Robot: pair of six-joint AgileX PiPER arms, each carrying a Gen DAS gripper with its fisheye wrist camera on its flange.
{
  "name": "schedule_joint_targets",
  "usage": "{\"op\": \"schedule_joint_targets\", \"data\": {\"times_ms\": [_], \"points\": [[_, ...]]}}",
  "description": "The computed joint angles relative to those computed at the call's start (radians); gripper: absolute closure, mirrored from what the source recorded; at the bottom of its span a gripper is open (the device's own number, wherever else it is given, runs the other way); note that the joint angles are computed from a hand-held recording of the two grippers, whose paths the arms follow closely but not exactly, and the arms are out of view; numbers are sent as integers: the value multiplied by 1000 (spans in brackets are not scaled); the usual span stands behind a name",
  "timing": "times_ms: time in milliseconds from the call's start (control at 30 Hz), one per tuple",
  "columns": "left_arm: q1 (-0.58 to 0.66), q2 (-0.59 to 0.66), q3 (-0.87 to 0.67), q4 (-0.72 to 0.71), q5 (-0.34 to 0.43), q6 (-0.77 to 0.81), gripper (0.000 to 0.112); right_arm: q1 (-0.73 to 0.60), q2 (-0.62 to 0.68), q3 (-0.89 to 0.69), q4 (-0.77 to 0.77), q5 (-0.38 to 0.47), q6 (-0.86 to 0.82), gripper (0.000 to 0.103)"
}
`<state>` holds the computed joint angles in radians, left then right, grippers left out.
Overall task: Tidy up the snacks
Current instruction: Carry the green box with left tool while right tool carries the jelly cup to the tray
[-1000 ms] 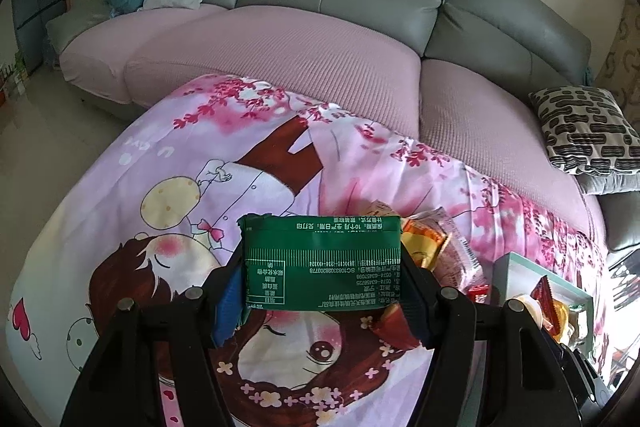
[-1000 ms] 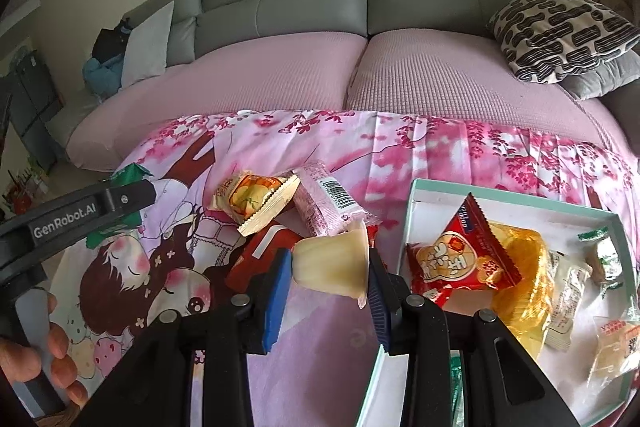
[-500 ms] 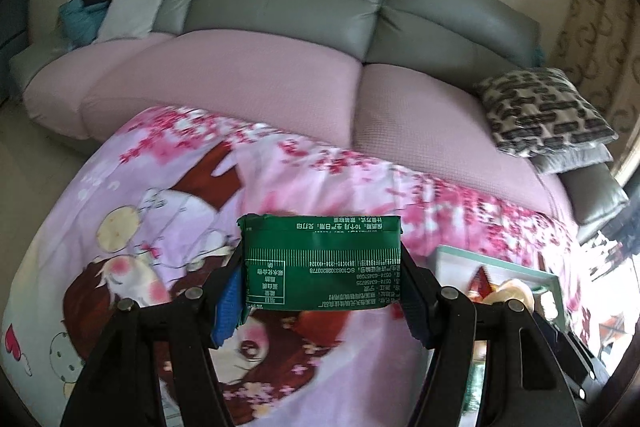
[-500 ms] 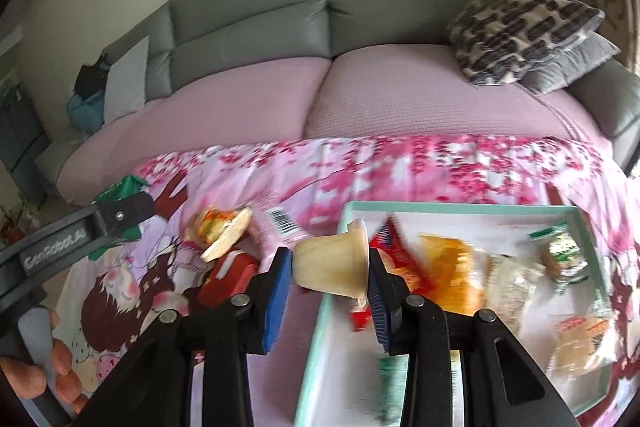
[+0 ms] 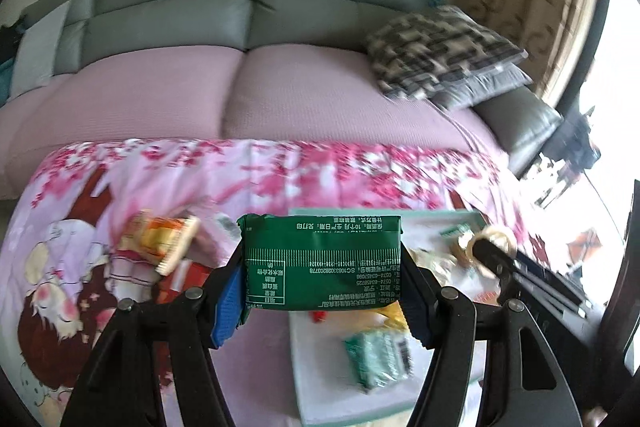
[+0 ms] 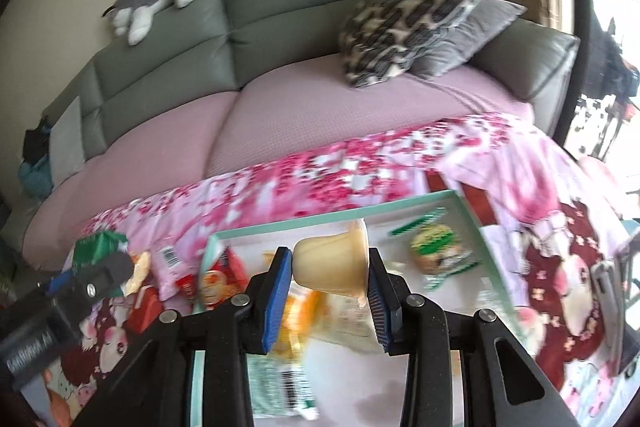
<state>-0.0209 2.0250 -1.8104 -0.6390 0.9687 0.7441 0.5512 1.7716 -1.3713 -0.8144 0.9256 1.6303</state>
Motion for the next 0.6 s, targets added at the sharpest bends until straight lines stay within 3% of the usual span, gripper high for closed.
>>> {"op": "schedule_joint_targets", "data": {"times_ms": [333,600], "points": [[-68,-47,131,71,-45,20,44,-55,-53,110,38,-33,22,64],[-77,9,131,146,19,-30,44,-112,-18,149,136,-127,-17,64]]}}
